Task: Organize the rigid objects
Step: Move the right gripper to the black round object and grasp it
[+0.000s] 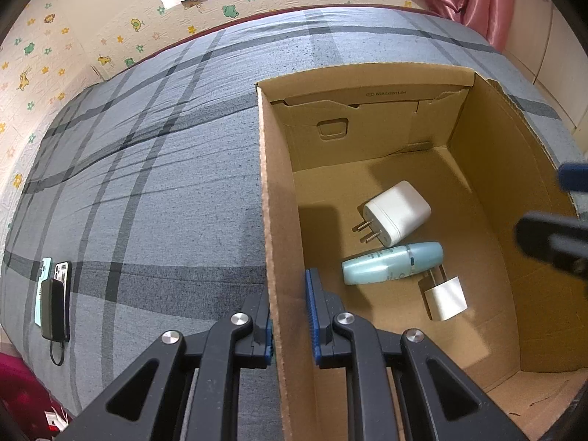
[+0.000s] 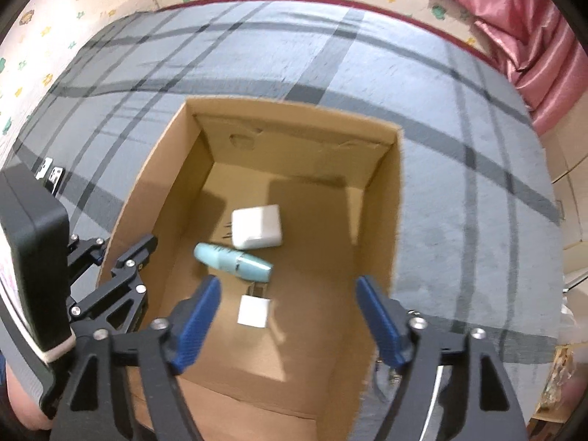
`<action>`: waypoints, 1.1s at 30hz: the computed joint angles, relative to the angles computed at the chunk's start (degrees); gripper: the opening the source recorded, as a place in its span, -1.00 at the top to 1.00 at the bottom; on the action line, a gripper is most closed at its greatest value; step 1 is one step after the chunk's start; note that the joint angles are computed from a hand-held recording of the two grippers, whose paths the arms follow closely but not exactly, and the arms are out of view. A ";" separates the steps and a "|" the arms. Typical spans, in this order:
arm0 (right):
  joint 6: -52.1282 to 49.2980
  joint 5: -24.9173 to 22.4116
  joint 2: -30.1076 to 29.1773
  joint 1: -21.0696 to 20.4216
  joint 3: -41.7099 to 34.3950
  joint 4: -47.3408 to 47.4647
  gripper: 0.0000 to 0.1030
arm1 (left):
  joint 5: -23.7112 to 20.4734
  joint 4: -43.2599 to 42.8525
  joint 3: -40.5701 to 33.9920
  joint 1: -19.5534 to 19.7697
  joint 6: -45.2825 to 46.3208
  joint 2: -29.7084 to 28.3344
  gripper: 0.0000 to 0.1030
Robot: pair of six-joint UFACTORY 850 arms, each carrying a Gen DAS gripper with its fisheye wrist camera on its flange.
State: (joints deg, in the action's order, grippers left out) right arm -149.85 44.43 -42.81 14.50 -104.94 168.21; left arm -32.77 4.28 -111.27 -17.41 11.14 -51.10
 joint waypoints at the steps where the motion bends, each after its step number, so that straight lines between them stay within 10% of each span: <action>1: 0.28 0.01 0.24 -0.51 0.04 -0.70 -0.78 | -0.01 -0.07 -0.01 0.02 0.03 -0.01 0.70; 33: 14.51 -4.50 17.28 -9.84 23.83 -8.67 -0.99 | 0.05 0.76 0.18 -0.22 -0.83 0.23 0.70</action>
State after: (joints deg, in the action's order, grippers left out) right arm -135.34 39.93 -25.53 4.66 -81.10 159.54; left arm -32.73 5.04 -111.08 -17.63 10.31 -50.87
